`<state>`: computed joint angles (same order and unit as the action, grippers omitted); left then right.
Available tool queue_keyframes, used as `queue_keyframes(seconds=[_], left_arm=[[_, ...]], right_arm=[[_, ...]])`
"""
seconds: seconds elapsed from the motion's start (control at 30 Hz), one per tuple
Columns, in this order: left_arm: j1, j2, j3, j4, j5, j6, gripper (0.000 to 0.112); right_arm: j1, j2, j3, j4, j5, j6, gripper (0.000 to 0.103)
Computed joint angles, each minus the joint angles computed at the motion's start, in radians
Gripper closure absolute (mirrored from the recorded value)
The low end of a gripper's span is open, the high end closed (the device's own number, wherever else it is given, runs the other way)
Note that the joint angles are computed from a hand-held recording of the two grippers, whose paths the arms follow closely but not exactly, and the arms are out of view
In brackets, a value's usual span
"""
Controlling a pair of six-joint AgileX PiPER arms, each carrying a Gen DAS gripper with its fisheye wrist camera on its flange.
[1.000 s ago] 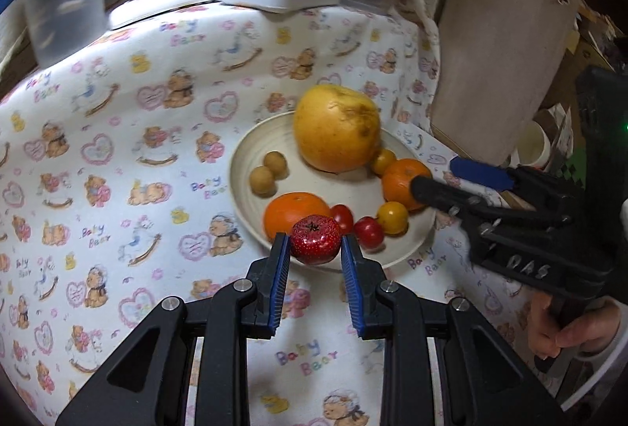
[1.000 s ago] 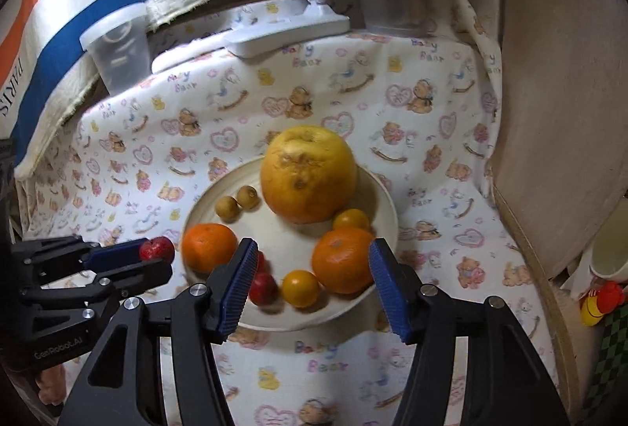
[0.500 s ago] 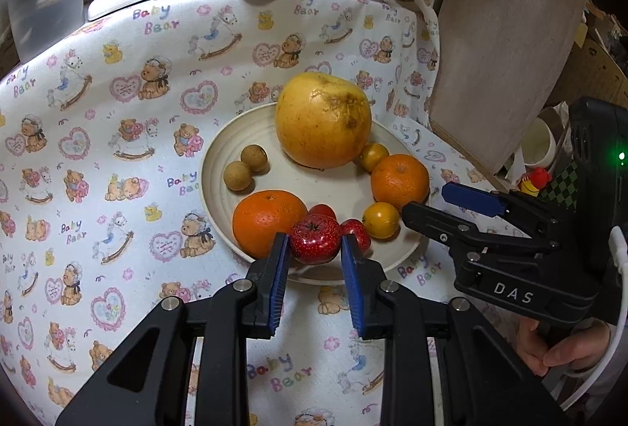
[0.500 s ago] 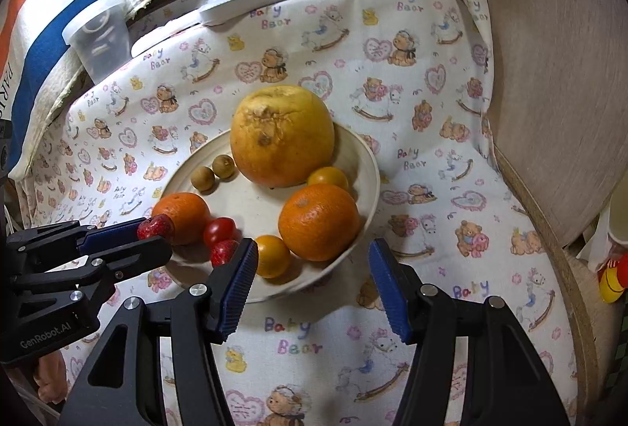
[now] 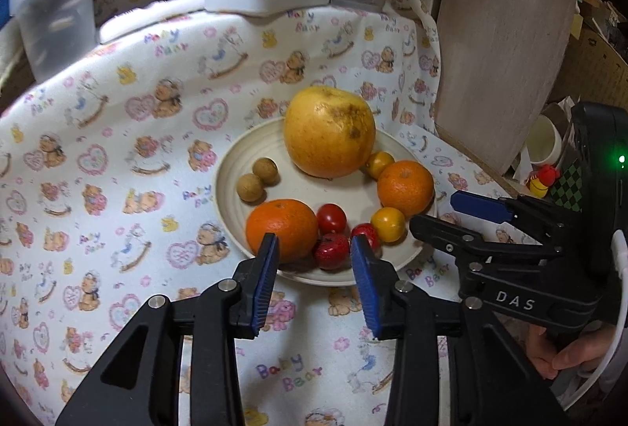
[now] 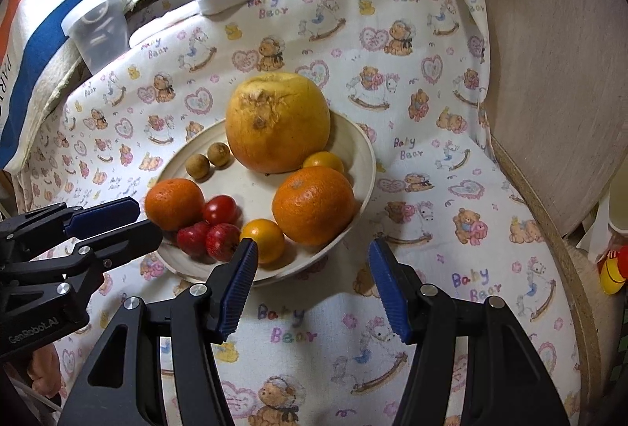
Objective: Organize fruits
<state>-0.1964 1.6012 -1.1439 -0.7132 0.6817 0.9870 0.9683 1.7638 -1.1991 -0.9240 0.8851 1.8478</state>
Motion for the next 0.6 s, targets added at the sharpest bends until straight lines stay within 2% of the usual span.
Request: queue_keyframes(seconds=[0.13,0.2,0.27,0.33,0.4,0.43,0.6], left_arm=[[0.037,-0.051,0.045,-0.076,-0.032,0.085,0.07],[0.055,-0.096,0.094,-0.141,-0.092,0.149,0.059],[0.088,-0.13,0.12,-0.217,-0.105,0.216,0.051],[0.116,-0.155,0.133,-0.254,-0.125,0.234,0.047],[0.154,-0.171,0.139,-0.305,-0.127,0.272,0.039],[0.17,-0.18,0.146,-0.336,-0.135,0.3,0.038],[0.263,-0.243,0.215,-0.592,-0.158,0.577,0.026]], right_arm=[[0.038,0.003,-0.017,-0.048,0.053,0.042,0.035],[0.047,0.002,-0.029,-0.055,0.07,0.048,0.034],[0.047,-0.002,-0.05,-0.053,0.081,0.036,0.034],[0.057,0.003,-0.076,-0.066,0.112,0.031,0.028],[0.082,0.014,-0.103,-0.098,0.16,0.04,0.019],[0.097,0.024,-0.121,-0.117,0.184,0.041,0.018],[0.126,0.067,-0.206,-0.139,0.229,0.007,0.012]])
